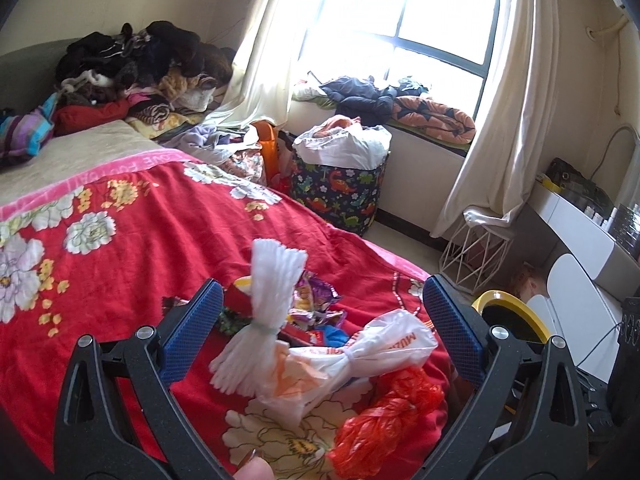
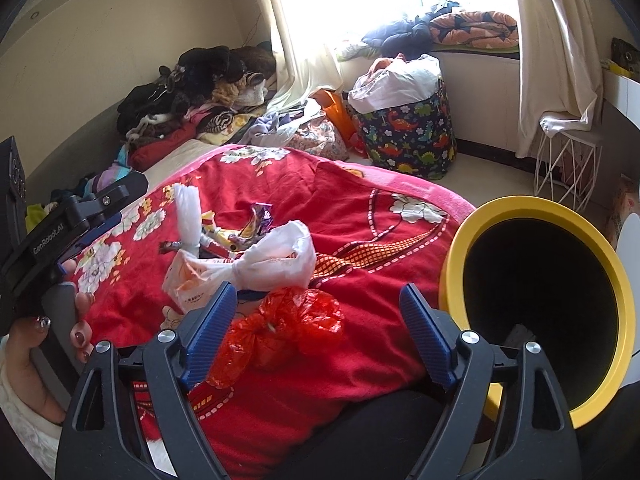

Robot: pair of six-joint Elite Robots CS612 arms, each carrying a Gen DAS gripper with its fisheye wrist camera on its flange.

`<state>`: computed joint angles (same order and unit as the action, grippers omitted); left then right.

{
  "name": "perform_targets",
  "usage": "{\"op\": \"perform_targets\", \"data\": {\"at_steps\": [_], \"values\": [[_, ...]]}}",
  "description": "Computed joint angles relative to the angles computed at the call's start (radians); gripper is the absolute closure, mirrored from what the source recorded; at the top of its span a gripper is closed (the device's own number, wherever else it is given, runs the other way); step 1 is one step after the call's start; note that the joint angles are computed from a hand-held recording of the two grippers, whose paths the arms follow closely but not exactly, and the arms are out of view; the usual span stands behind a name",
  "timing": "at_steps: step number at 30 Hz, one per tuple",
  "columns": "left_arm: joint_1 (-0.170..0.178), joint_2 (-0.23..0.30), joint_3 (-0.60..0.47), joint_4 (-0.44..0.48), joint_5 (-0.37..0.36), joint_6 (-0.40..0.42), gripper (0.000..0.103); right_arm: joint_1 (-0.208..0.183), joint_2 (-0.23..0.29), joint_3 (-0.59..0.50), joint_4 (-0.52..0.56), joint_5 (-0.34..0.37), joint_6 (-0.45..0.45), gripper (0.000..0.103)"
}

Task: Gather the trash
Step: 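Grasp the red plastic bag with the right tool while the left tool grasps the white plastic bag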

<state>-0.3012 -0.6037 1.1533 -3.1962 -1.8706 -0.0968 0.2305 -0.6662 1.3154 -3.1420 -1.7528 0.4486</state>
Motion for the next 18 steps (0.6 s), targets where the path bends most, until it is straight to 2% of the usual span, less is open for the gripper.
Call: {"op": "perform_targets", "data": {"at_steps": [5, 10, 18], "values": [[0.009, 0.000, 0.004, 0.033, 0.009, 0.001, 0.011, 0.006, 0.011, -0.018, 0.028, -0.001, -0.003, 0.019], [0.014, 0.003, -0.006, 0.132, 0.011, 0.003, 0.011, 0.013, 0.026, -0.043, 0.066, -0.017, -0.015, 0.019], [0.022, 0.018, -0.028, 0.236, -0.011, -0.023, 0.011, 0.004, 0.050, -0.076, 0.133, 0.028, 0.040, 0.018]]}}
